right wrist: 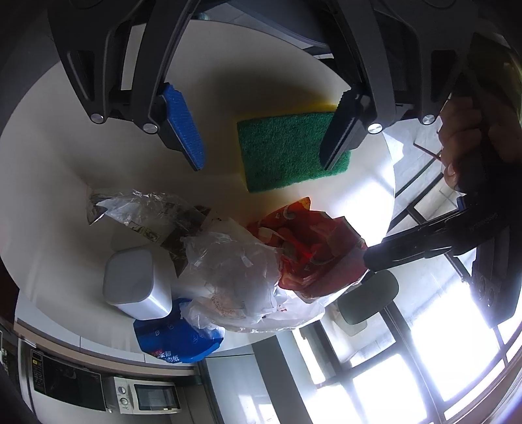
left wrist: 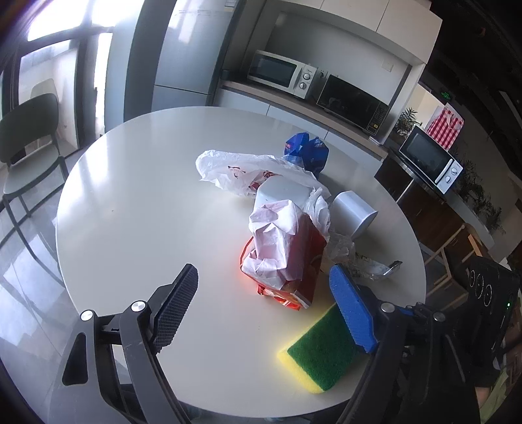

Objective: Collect trash
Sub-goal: 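Grasp the red snack bag with the left tool while the right tool grasps the sponge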

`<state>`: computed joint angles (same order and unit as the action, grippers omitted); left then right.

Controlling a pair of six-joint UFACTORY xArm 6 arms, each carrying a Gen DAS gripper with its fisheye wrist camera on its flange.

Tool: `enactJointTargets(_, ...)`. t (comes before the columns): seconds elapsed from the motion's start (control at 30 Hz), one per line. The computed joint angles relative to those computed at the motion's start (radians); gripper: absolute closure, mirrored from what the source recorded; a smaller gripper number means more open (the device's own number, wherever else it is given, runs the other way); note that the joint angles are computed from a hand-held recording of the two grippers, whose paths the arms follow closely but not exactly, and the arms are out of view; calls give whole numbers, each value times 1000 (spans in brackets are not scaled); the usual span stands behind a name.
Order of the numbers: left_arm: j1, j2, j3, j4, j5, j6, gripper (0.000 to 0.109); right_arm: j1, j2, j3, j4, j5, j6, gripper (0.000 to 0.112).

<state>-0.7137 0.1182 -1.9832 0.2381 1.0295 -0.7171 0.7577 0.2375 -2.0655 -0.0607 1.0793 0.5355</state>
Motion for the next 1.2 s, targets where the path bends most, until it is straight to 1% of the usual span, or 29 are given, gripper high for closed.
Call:
enactJointTargets(0.07, 7, 22, -23, -19, 5, 14, 30, -4, 19, -15, 21, 1, -10, 47)
enactJointTargets(0.1, 10, 36, -39, -30, 11, 23, 34, -6, 25, -19, 33, -2, -16, 50)
enactJointTargets(0.13, 12, 51, -56, -37, 24, 34, 36, -6, 32, -25, 40, 1, -21, 56)
enactJointTargets(0.2, 13, 88, -106, -40, 78, 56, 52, -7, 38, -30, 44, 13, -19, 63)
enactJointTargets(0.23, 18, 89, -101, -51, 77, 61, 56, -9, 28, -7, 62, -10, -25, 69)
enactJointTargets(0.27, 23, 81, -84, -67, 66, 64, 62, -8, 24, 0, 68, -17, -27, 69)
enactJointTargets(0.33, 26, 66, -56, -79, 42, 73, 70, 1, 21, -1, 50, -13, -30, 75)
enactJointTargets(0.37, 24, 57, -43, -75, 33, 70, 76, 2, 20, -1, 45, -14, -36, 78)
enactJointTargets(0.43, 23, 39, -16, -73, 8, 59, 82, 7, 14, 11, 38, -24, -33, 81)
enactJointTargets(0.5, 19, 19, 10, -57, -13, 43, 89, 9, -4, 38, 29, -47, -24, 89)
enactJointTargets(0.53, 15, 2, 33, -45, -30, 30, 89, 11, -13, 50, 28, -57, -20, 92)
enactJointTargets(0.6, 11, -25, 64, -33, -56, 10, 91, 16, -26, 67, 21, -77, -16, 94)
enactJointTargets(0.67, 7, -51, 90, -17, -72, -14, 91, 24, -32, 70, 8, -78, -20, 95)
enactJointTargets(0.73, 1, -90, 129, 6, -86, -43, 91, 30, -43, 79, 0, -88, -18, 100)
enactJointTargets(0.8, -5, -127, 167, 24, -98, -69, 91, 37, -60, 90, -8, -103, -16, 101)
enactJointTargets(0.93, -33, -199, 227, 86, -92, -117, 91, 63, -84, 93, -56, -94, 1, 103)
enactJointTargets(1.1, -79, -268, 270, 146, -84, -148, 91, 92, -150, 149, -91, -118, 34, 104)
enactJointTargets(1.2, -113, -298, 289, 175, -74, -162, 91, 116, -190, 170, -132, -112, 52, 104)
